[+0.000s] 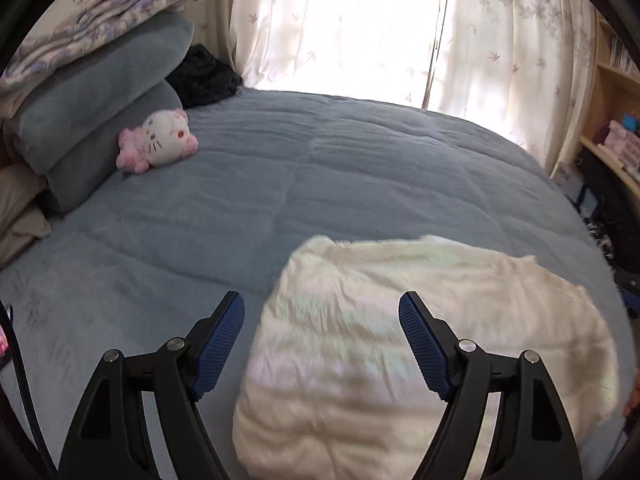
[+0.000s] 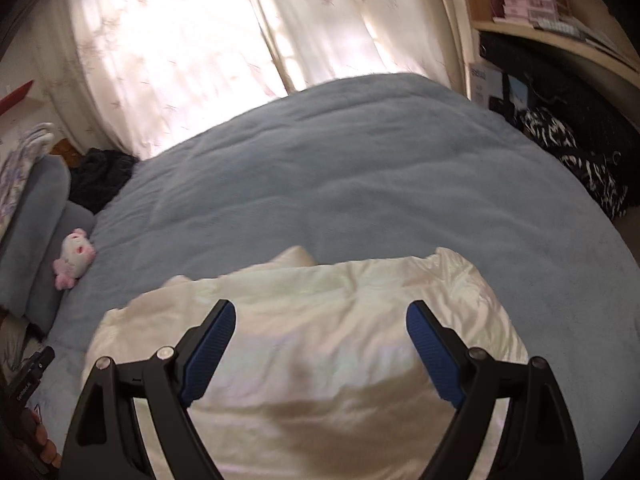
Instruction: Fold large clothes
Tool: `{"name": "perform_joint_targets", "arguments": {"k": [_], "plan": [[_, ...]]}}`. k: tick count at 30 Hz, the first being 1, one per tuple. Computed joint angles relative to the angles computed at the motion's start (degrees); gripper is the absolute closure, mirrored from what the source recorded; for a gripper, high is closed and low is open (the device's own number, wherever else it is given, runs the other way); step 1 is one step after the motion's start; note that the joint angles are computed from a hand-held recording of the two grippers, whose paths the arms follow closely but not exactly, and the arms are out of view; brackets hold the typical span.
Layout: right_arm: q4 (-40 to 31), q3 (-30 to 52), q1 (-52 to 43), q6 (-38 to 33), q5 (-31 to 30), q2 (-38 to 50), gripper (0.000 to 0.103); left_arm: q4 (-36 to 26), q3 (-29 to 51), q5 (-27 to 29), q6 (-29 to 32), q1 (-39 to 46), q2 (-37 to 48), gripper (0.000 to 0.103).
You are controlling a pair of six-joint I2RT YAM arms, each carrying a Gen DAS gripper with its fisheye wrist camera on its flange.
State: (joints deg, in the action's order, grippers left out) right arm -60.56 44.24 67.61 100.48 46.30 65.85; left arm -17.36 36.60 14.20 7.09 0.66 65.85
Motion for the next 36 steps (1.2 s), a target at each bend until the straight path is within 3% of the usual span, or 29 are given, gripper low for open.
{"name": "perform_joint_targets", "arguments": {"k": [3,6,9,12,14,16,20,25,29,30,32,34,36], "plan": [[-5.1,7.2,6.4,5.3,2.8,5.3,0.015,-9.6,-1.9,7.0,2.7,6.2,-5.5,0.025],[-5.0,11.6,9.7,5.9,4.2,9.4,0.015,-17.0,-5.0,15.4,8.3,15.2,-6.4,0.025],[-1.9,14.4,10.7,3.5,4.4,13.2,0.015,-22.5,-8.0,22.8,16.7,24.8,-0.5,0.025],[1.8,16.0,10.8,0.7,4.3,17.2,0.015,-21.6,-11.3,28.4,23.8,31.8,10.2,0.025],[3.5,17.3,10.7,-0.9,4.4,20.8,0.016,-17.2,-12.2,30.6,24.1,34.2,20.7,0.025],[7.0,17.4,10.0,-3.2,4.0,23.7,0.019,-9.4,-12.7,32.0,19.4,33.8,28.7,0.025],[18.7,13.7,6.5,-9.9,0.7,25.1,0.036,4.8,-15.6,34.5,9.5,28.7,27.7,0.021],[27.9,10.8,1.2,-15.9,-1.8,29.2,0.056,24.5,-15.6,30.4,-8.8,17.6,32.0,0.01],[34.0,8.0,-2.3,-16.4,-4.6,33.1,0.062,32.8,-15.9,26.5,-17.5,12.4,31.1,0.011],[35.3,7.7,-2.7,-16.5,-4.9,34.6,0.062,34.0,-16.0,25.9,-18.6,11.9,30.8,0.014],[36.0,8.1,-2.9,-16.5,-5.2,37.0,0.062,37.2,-16.8,26.0,-19.5,11.7,29.5,0.041],[37.3,8.5,-3.2,-16.1,-5.0,39.5,0.062,38.7,-18.2,25.7,-20.1,10.2,25.0,0.056],[38.0,9.1,-3.7,-16.8,-4.8,41.4,0.062,39.0,-20.4,23.1,-20.3,7.2,17.3,0.065]]}}
